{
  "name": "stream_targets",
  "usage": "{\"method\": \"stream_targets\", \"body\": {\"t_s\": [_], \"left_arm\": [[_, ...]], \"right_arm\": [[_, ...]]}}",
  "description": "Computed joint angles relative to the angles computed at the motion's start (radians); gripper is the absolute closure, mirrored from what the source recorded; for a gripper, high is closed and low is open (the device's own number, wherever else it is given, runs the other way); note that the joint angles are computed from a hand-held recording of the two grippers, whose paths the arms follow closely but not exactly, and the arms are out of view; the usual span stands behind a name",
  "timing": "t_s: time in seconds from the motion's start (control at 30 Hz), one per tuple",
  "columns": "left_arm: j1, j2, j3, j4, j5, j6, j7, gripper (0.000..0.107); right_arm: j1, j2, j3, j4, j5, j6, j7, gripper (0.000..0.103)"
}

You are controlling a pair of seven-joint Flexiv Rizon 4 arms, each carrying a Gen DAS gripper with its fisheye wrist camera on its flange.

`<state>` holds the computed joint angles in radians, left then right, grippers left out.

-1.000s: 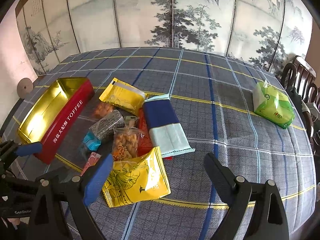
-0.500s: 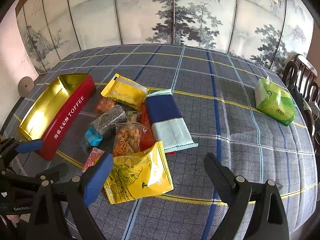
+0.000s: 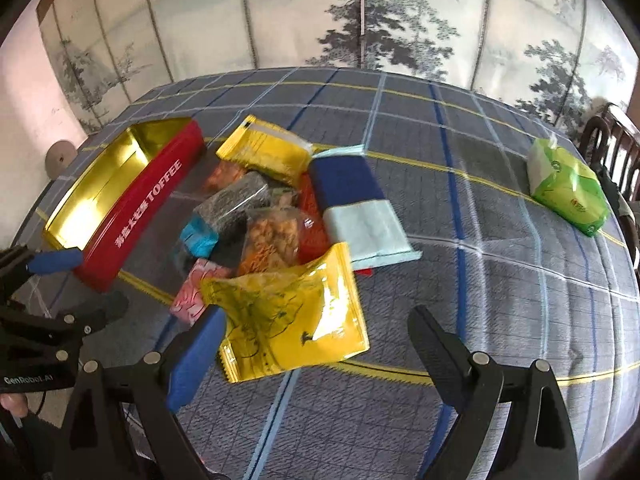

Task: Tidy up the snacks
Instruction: 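Grasp the yellow printed bag with the right gripper and lift it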

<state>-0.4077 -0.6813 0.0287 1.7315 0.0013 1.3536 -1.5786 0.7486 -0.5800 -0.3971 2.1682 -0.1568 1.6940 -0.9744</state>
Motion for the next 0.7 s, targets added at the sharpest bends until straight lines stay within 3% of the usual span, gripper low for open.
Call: {"method": "stream_targets", "body": {"t_s": [0.23,0.3,0.53,0.7], "left_arm": [[0.006,0.005,-0.019,0.012,-0.001,0.019,0.033,0.026],[0.007,0.004,-0.022,0.012,-0.005,0.015,0.038,0.026],[-0.008,-0.005,-0.007,-0.004,-0.003,-0.005,0.032,0.026],[-0.015,-0.010,0.001,-0.014,0.004,-0.020,0.019,0.026]], "right_arm": [[-0.056,-0.033,0.063,-0.040,-0.020,-0.013,-0.010,0.009],[-0.119,-0.034,0.130,-0.057,-0.028,-0.017,-0.020,0.009],[-0.186,-0.054,0.199,-0.091,-0.059,-0.036,-0.033,0.009],[-0.190,-0.074,0.193,-0.104,-0.066,-0.020,-0.036,0.009]]}}
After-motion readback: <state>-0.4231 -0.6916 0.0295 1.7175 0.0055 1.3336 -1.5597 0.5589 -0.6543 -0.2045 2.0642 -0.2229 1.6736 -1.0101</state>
